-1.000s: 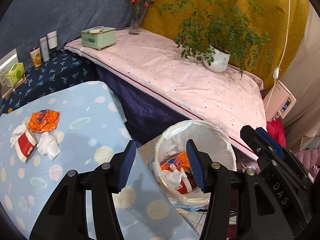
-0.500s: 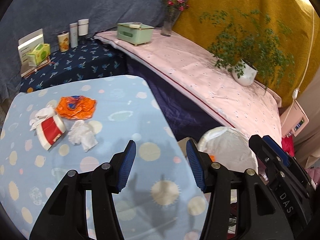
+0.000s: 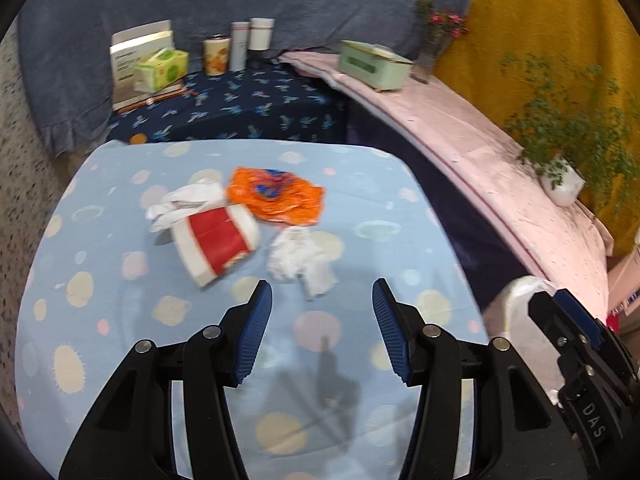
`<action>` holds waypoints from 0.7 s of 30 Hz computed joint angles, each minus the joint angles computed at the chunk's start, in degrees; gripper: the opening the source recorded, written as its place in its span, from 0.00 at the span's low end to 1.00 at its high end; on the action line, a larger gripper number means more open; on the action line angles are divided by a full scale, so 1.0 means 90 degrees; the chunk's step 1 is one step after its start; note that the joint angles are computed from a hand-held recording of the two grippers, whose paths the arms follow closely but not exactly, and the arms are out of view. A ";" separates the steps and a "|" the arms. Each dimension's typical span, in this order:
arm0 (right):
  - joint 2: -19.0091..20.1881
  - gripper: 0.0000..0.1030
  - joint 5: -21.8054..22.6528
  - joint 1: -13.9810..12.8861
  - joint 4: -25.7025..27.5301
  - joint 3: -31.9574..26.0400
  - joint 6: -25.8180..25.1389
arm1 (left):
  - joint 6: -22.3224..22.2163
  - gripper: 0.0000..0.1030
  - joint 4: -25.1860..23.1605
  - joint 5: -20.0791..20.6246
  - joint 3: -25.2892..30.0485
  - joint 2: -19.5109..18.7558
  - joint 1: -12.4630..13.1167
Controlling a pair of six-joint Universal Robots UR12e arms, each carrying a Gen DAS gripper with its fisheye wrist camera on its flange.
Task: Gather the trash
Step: 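Move both open tools back over the remaining trash, then grasp the red-and-white paper cup with the left tool while the right tool grasps white tissue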
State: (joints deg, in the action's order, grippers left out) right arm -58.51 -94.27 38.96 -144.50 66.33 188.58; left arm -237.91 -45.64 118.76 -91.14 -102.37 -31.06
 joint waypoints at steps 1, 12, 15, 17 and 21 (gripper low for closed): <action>0.0061 0.41 0.0038 0.0029 0.0068 -0.0070 -0.0019 | -0.0071 0.48 -0.0022 -0.0013 -0.0101 0.0062 0.0042; 0.0869 0.41 0.0447 0.0270 0.0972 -0.1013 -0.0199 | -0.0661 0.60 0.0084 -0.0478 -0.1102 0.0571 0.0598; 0.1120 0.41 0.0520 0.0317 0.1208 -0.1325 -0.0211 | -0.0702 0.62 0.0223 -0.0617 -0.1235 0.0592 0.0728; 0.1191 0.41 0.0529 0.0329 0.1277 -0.1415 -0.0220 | -0.0687 0.62 0.0361 -0.0796 -0.1300 0.0581 0.0836; 0.1508 0.41 0.0554 0.0354 0.1557 -0.1823 -0.0196 | -0.0629 0.62 0.0567 -0.1010 -0.1345 0.0508 0.0980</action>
